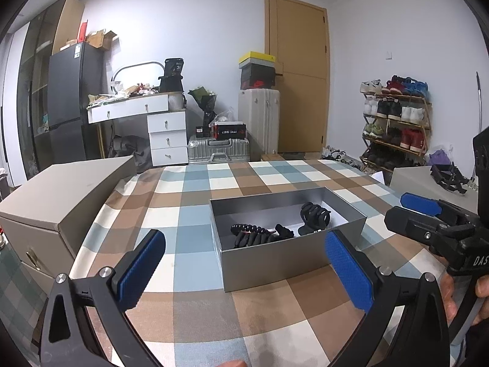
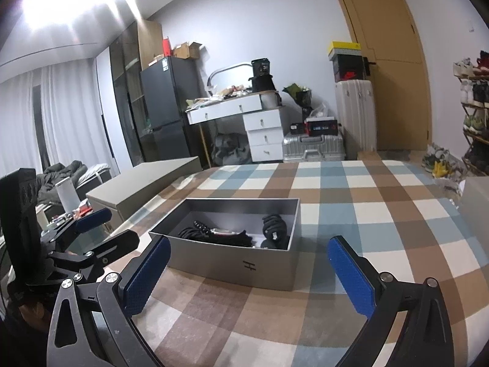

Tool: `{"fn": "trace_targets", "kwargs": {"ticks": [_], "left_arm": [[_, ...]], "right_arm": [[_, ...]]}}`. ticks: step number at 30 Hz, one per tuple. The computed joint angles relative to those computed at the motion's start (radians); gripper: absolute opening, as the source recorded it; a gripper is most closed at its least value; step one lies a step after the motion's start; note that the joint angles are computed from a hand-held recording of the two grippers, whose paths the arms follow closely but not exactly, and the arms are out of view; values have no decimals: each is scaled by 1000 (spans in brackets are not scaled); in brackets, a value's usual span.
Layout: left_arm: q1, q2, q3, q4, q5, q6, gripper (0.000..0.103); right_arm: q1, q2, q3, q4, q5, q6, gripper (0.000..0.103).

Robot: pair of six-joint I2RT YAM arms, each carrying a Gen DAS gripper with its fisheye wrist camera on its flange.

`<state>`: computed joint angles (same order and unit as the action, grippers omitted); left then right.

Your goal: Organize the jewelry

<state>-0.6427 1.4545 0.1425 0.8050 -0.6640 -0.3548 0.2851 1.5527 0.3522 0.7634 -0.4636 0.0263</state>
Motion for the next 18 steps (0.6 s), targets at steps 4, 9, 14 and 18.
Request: {"fn": "trace_targets", "kwargs": {"ticks": [4, 9, 14, 18], "left_arm": [[1, -13, -12, 1, 14, -9, 102], [3, -20, -1, -33, 19, -26, 102], [4, -31, -1, -54, 22, -39, 102], [9, -35, 2, -66, 29, -45, 102]], "right_arm": [[7, 5, -12, 30, 9, -4, 103], [7, 3, -14, 33, 15, -6, 103], [14, 3, -5, 11, 27, -12, 103], [14, -1, -9, 11, 29, -13, 103]]}}
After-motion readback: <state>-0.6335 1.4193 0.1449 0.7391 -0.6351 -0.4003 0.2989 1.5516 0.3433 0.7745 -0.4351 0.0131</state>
